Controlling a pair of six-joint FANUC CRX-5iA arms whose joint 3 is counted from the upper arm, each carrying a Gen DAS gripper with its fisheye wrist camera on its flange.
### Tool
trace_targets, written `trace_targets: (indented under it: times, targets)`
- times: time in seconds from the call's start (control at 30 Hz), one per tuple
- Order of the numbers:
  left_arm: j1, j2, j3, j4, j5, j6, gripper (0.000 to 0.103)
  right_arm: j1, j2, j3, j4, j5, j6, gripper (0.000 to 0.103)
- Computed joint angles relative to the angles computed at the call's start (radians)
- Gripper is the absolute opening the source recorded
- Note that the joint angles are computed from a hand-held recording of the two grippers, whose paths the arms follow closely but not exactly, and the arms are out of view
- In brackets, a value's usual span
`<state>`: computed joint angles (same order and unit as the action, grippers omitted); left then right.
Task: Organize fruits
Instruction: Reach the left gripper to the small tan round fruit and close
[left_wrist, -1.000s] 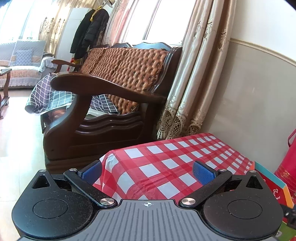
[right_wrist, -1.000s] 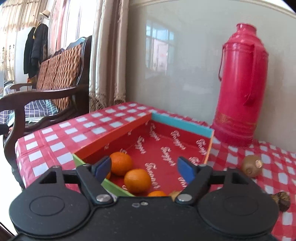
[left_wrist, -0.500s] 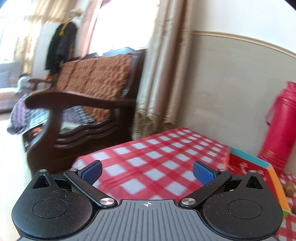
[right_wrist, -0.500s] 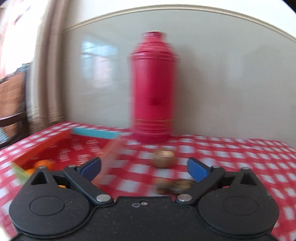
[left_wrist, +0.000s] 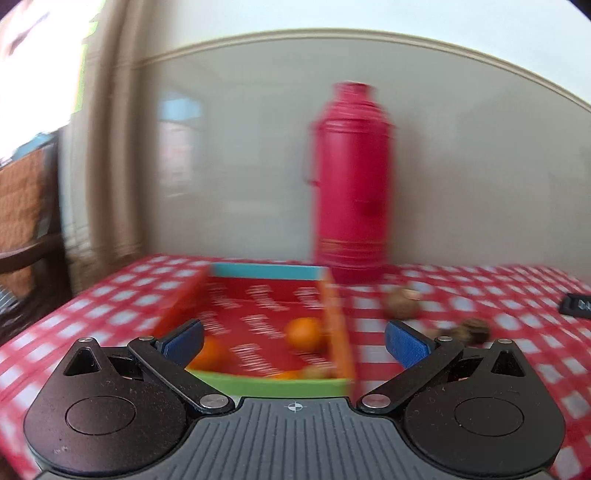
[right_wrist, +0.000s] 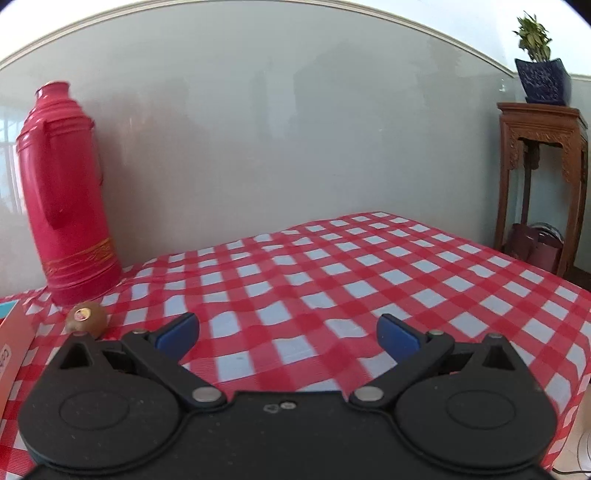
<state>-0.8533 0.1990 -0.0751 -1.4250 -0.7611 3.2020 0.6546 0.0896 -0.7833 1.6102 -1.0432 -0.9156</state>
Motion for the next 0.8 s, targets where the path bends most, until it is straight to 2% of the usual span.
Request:
trace_targets:
  times: [0.1,0.2,0.23,0.3,0.37,0.4,0.47,0.6,0.8]
  targets:
    - [0.022,0.054,0.087,0.085,0.098,-0.158,0.102,-0.007,-0.022,-0.035,0.006,-0.030,-0.008,0.097]
    - [0.068,0.118,0.182,0.248,0.173,-0.352,0.101,-0.025,-0.049,-0.066,0.011,-0.038,-0.025,0.097]
    - [0.080,0.138,0.207,0.293,0.186,-0.396,0.099,-0.025,-0.062,-0.078,0.008,-0.043,-0.038,0.097]
    - [0.115,0.177,0.251,0.420,0.220,-0.529,0.082,-0.038,-0.085,-0.100,0.014,-0.039,-0.070,0.097]
    - [0.151,0.222,0.294,0.554,0.236,-0.653,0.075,-0.046,-0.107,-0.119,0.015,-0.038,-0.098,0.097]
    - [0.161,0.240,0.312,0.600,0.233,-0.696,0.075,-0.050,-0.116,-0.126,0.017,-0.035,-0.108,0.097]
    - [0.170,0.272,0.342,0.640,0.216,-0.739,0.074,-0.060,-0.130,-0.137,0.026,-0.032,-0.133,0.097]
    - [0.199,0.316,0.382,0.749,0.200,-0.841,0.052,-0.068,-0.146,-0.155,0.035,-0.043,-0.162,0.097]
    - [0.207,0.347,0.412,0.768,0.205,-0.852,0.052,-0.079,-0.157,-0.169,0.048,-0.050,-0.205,0.097]
